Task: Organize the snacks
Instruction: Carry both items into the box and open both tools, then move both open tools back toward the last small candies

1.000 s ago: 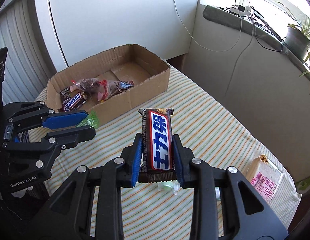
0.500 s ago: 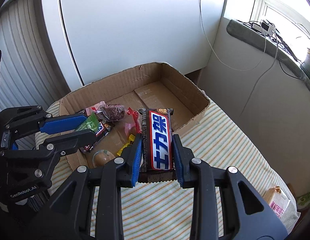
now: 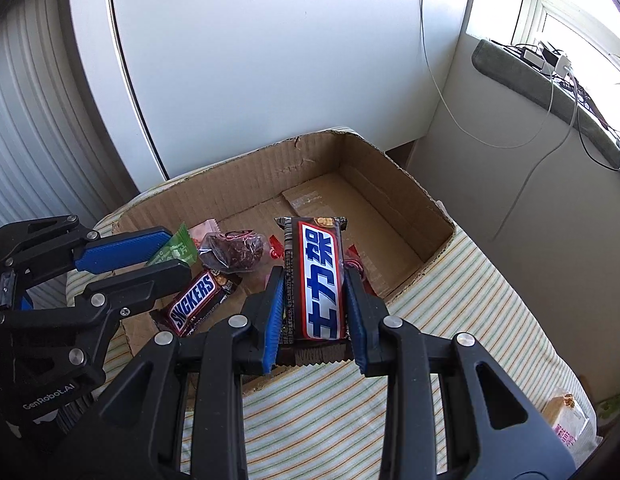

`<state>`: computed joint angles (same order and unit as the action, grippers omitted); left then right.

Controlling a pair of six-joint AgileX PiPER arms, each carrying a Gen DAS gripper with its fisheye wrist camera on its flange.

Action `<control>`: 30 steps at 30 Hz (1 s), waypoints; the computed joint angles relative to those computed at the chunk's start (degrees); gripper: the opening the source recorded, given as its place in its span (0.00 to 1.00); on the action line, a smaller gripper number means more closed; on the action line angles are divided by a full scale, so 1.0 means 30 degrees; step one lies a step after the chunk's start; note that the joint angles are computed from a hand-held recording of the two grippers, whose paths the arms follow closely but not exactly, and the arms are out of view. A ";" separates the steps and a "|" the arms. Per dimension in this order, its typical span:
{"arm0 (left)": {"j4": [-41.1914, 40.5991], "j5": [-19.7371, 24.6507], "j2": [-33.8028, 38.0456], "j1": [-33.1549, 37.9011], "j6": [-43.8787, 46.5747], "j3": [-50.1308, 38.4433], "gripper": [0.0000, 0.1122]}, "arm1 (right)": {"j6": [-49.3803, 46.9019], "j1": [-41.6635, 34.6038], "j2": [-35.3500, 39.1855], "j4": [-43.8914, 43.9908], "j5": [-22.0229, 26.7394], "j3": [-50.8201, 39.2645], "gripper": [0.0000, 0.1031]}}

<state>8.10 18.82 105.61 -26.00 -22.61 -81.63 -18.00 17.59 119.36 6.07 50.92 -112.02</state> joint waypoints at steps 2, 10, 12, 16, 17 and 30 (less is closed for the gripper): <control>0.0030 0.0043 0.0108 0.0010 0.0009 -0.0131 0.17 | -0.0152 -0.0039 -0.0009 0.0105 -0.0006 0.0056 0.29; 0.0433 0.0358 0.0283 -0.0032 -0.0414 -0.0446 0.18 | -0.0306 -0.0048 0.0066 0.0265 -0.0084 -0.0079 0.29; 0.0586 0.0436 0.0296 -0.0049 -0.0532 -0.0530 0.19 | -0.0253 -0.0037 0.0051 0.0286 -0.0060 -0.0134 0.29; 0.1221 0.0623 0.0377 -0.0167 -0.1118 -0.0728 0.20 | -0.0056 0.0055 -0.0068 0.0062 -0.0142 -0.0105 0.35; 0.1428 0.0639 0.0377 -0.0198 -0.1311 -0.0738 0.22 | 0.0055 0.0090 -0.0149 -0.0063 -0.0221 -0.0014 0.40; 0.3562 0.0618 -0.0403 -0.0766 -0.3556 -0.0228 0.25 | 0.0588 -0.0351 -0.2321 -0.0589 -0.1571 0.2615 0.63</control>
<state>18.79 20.68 104.40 -28.30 -33.28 -82.31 -16.24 16.54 112.40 4.30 46.20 -104.17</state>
